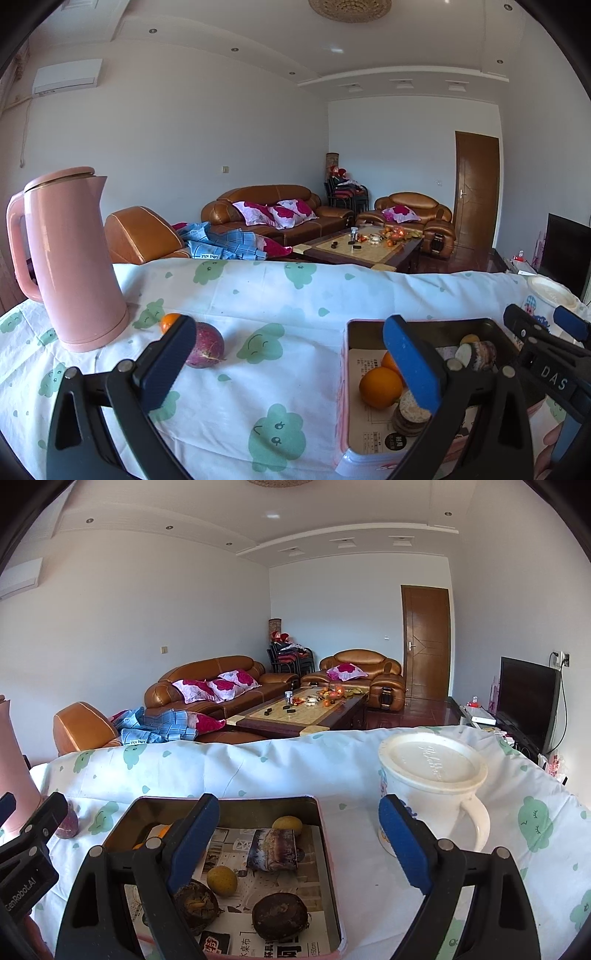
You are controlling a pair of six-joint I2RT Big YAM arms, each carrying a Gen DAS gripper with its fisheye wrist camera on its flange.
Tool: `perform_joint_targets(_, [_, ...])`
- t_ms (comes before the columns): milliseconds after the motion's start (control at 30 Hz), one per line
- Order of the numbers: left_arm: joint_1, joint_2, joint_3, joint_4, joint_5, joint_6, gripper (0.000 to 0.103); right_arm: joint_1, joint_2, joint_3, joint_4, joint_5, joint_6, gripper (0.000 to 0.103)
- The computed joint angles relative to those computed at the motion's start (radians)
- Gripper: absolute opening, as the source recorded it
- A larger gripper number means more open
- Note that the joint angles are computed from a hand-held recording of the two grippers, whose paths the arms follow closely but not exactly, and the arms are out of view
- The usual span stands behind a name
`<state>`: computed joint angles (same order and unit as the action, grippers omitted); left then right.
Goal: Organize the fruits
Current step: 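Move both grippers toward the small tangerine and round purple fruit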
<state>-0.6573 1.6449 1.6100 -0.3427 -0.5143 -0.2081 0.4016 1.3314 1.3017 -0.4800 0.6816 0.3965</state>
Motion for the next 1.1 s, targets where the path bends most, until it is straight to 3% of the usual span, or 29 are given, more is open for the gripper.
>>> perform_joint_targets(467, [0.022,-0.098,-0.115,-0.006,-0.018,-0.029,0.103,0.104,-0.016,-0.014,-0.016,0.108,0.019,0.089])
perform_joint_targets(667, [0.042,-0.129,-0.151,-0.008,0.007,-0.023,0.103,0.15,-0.001,0.002,-0.03,0.152,0.019,0.089])
perform_joint_targets(1100, [0.122,-0.17,-0.184,-0.07,0.084,-0.052,0.103,0.218,0.081,0.09,-0.093,0.167,0.098,0.089])
